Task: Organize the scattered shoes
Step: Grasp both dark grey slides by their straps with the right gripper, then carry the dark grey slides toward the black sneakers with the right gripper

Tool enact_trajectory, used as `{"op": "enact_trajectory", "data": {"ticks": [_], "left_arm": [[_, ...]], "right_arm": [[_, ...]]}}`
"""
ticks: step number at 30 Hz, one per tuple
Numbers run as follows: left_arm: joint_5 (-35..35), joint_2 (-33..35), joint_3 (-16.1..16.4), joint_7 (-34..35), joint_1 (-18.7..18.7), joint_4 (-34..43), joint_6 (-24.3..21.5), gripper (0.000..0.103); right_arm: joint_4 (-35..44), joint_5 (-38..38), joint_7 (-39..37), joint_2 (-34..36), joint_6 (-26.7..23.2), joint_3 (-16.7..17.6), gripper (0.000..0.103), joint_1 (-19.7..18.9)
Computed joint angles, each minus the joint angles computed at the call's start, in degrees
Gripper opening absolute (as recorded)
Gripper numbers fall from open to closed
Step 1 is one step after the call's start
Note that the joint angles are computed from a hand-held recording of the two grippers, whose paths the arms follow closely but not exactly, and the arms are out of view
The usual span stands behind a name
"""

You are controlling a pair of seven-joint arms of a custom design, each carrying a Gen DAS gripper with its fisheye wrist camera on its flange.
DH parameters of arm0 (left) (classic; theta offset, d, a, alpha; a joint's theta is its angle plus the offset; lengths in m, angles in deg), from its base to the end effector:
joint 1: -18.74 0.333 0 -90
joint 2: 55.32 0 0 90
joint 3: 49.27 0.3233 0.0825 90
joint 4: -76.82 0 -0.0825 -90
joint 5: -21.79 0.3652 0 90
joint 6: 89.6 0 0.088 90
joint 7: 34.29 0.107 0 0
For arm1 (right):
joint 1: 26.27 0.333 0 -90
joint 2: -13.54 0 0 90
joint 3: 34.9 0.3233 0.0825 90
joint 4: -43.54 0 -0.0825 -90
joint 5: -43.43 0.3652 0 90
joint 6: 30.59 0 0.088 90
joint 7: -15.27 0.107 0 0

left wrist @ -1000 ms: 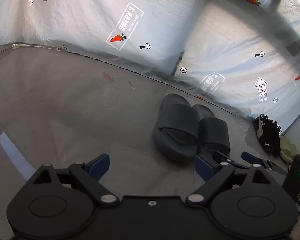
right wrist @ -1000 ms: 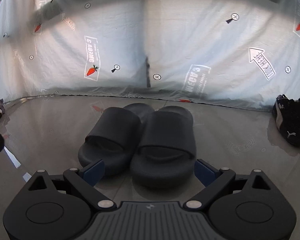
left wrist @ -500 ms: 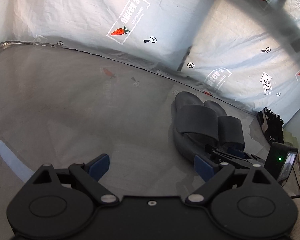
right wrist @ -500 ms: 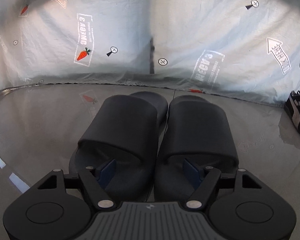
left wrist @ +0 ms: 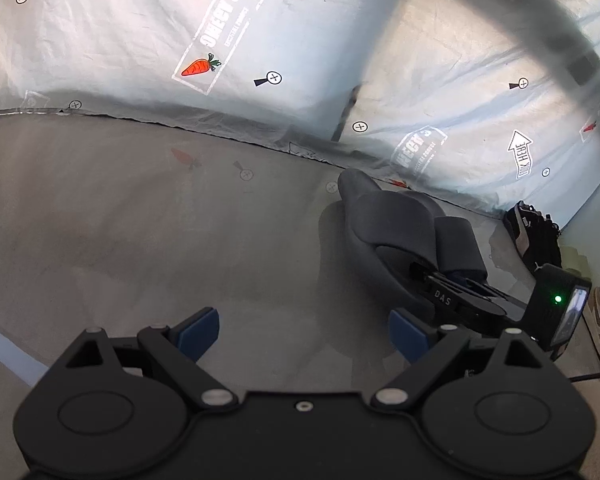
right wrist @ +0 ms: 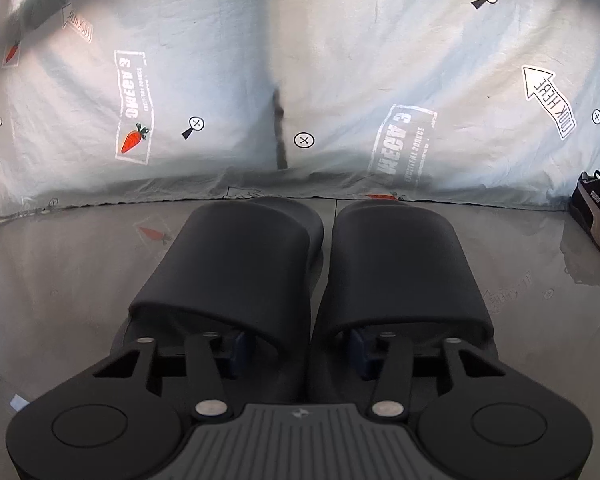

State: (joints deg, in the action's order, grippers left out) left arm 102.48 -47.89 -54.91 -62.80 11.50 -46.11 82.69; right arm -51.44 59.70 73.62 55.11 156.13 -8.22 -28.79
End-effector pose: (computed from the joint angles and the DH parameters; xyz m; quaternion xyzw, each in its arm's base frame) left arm 0.5231 -0.1920 0.4032 -0.7841 0.4635 -0.3668 0.1890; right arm 0.6972 0.1948 0.3391 -0.7459 0.4848 -0.2174 0.4016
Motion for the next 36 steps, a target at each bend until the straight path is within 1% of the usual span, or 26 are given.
{"op": "enact_trajectory", "data": {"ticks": [2,3,6,8,10,11,14,16,17,19,20,22,26,28,33,34,35,36], "left_arm": [[1.4,0.4,0.1,-1.2,-0.1,1.0,0.4,0.092],[2.3,0.3,0.1,-1.9,-0.2,1.1,0.6,0.092],[4.1,-0.7,-0.4,-3.4,-0.5,0.5,0.3,0.092],[5.6,-1.6,-0.8,-5.3,-0.6,-0.2,-0.3,0.092],[7.2,-2.7,-1.4,-8.1,-0.6,-1.0,-1.1,0.092],[7.8,-3.2,-1.6,-9.3,-0.6,-1.2,-1.5,0.092],[9.7,-4.4,-2.7,-12.9,-0.7,-1.8,-2.6,0.092],[9.9,-4.5,-3.2,-13.7,-0.9,-1.5,-2.5,0.092],[10.0,-4.5,-3.5,-14.0,-1.0,-1.4,-2.5,0.092],[9.9,-4.1,-4.0,-13.9,-1.4,-0.7,-2.0,0.092],[9.8,-3.8,-4.2,-13.7,-1.7,-0.3,-1.8,0.092],[9.4,-2.9,-4.6,-13.3,-2.4,1.2,-1.1,0.092],[6.2,-0.2,-5.0,-9.6,-4.2,4.7,-0.4,0.092],[3.6,1.6,-5.2,-6.8,-5.6,7.1,-0.7,0.092],[-0.6,6.1,-4.8,-2.7,-10.4,13.2,-2.6,0.092],[-2.1,7.5,-4.8,-1.5,-11.5,15.0,-3.5,0.092],[-3.5,8.4,-4.6,-0.5,-12.5,16.3,-4.2,0.092],[-5.6,9.7,-4.7,0.9,-13.5,18.1,-5.1,0.092]], "right_arm": [[0.5,-0.4,-0.2,0.0,0.3,0.8,0.029,-0.7],[0.7,-1.0,-0.9,0.1,0.4,2.0,0.025,-1.8],[1.3,-1.6,-1.9,-0.5,-0.5,3.8,0.025,-3.7],[0.4,-0.9,-2.0,-1.6,-0.2,4.7,0.025,-4.8],[-2.6,-0.7,-2.4,-3.3,2.1,7.6,0.025,-7.8],[-3.8,-1.0,-2.0,-3.9,3.0,8.5,0.025,-8.9],[-9.9,-3.7,-0.3,-7.4,7.1,13.6,0.026,-15.2],[-13.4,-5.9,1.5,-9.5,9.3,17.0,0.027,-19.9],[-14.7,-6.8,2.5,-10.3,10.0,18.1,0.028,-21.5],[-18.3,-8.8,5.0,-13.1,12.3,20.7,0.028,-26.2],[-19.2,-9.5,5.9,-14.1,12.9,20.7,0.029,-27.1],[-21.8,-11.0,8.1,-17.1,14.5,21.1,0.03,-30.1],[-25.3,-14.3,12.1,-21.9,15.8,20.2,0.031,-34.8],[-26.7,-16.2,14.2,-23.9,15.8,19.4,0.031,-37.1],[-31.0,-22.9,21.0,-27.7,16.1,17.8,0.031,-43.8],[-31.5,-25.8,23.6,-28.0,15.5,18.6,0.031,-46.6],[-31.8,-28.4,25.7,-28.0,15.2,19.2,0.031,-48.6],[-31.8,-32.3,28.5,-27.5,14.3,20.6,0.031,-52.2]]}}
